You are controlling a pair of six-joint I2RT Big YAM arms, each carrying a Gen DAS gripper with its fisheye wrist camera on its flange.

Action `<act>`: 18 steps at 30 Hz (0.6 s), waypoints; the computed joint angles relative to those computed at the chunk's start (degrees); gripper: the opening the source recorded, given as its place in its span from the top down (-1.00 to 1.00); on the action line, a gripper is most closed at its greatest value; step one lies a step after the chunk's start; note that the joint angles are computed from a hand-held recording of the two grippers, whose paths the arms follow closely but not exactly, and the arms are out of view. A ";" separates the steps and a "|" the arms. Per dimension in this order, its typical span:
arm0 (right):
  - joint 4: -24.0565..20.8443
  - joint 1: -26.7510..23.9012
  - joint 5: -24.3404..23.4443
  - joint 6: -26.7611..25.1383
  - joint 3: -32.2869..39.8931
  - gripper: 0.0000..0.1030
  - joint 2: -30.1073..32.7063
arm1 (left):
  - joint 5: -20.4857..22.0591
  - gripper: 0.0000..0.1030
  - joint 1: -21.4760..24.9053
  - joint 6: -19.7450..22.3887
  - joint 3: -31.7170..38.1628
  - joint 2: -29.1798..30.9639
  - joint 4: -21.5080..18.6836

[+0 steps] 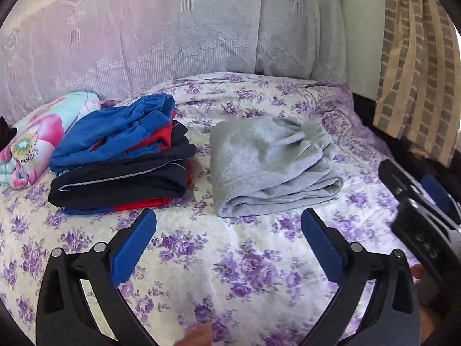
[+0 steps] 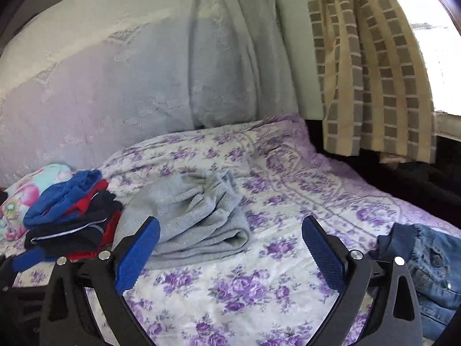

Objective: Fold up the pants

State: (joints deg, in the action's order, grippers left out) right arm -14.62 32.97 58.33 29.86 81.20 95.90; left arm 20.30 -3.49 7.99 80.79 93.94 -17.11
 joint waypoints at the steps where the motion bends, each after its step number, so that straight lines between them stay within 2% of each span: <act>1: -0.44 -0.36 -1.49 0.57 -0.30 -0.93 -0.36 | -0.84 -0.91 -0.17 0.24 -0.50 0.14 1.42; 4: -2.46 -1.15 -3.71 2.77 -0.01 -0.93 -0.35 | -0.87 -0.91 -0.19 1.70 -0.08 1.17 2.33; 7: -6.12 -1.15 -4.48 2.03 2.46 -0.93 1.52 | -1.30 -0.91 -0.25 2.50 1.12 2.14 1.33; 12: -5.94 -0.65 -3.38 -0.21 3.34 -0.93 2.57 | -1.76 -0.91 -0.73 4.53 1.04 2.06 0.72; 18: -4.70 -0.59 -2.78 0.78 2.04 -0.93 1.43 | -0.19 -0.91 -0.53 3.56 0.87 1.65 1.03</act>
State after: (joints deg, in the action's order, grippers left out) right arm -19.32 32.38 55.55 30.65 83.24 97.33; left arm 20.11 -4.01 11.55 81.67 95.59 -16.07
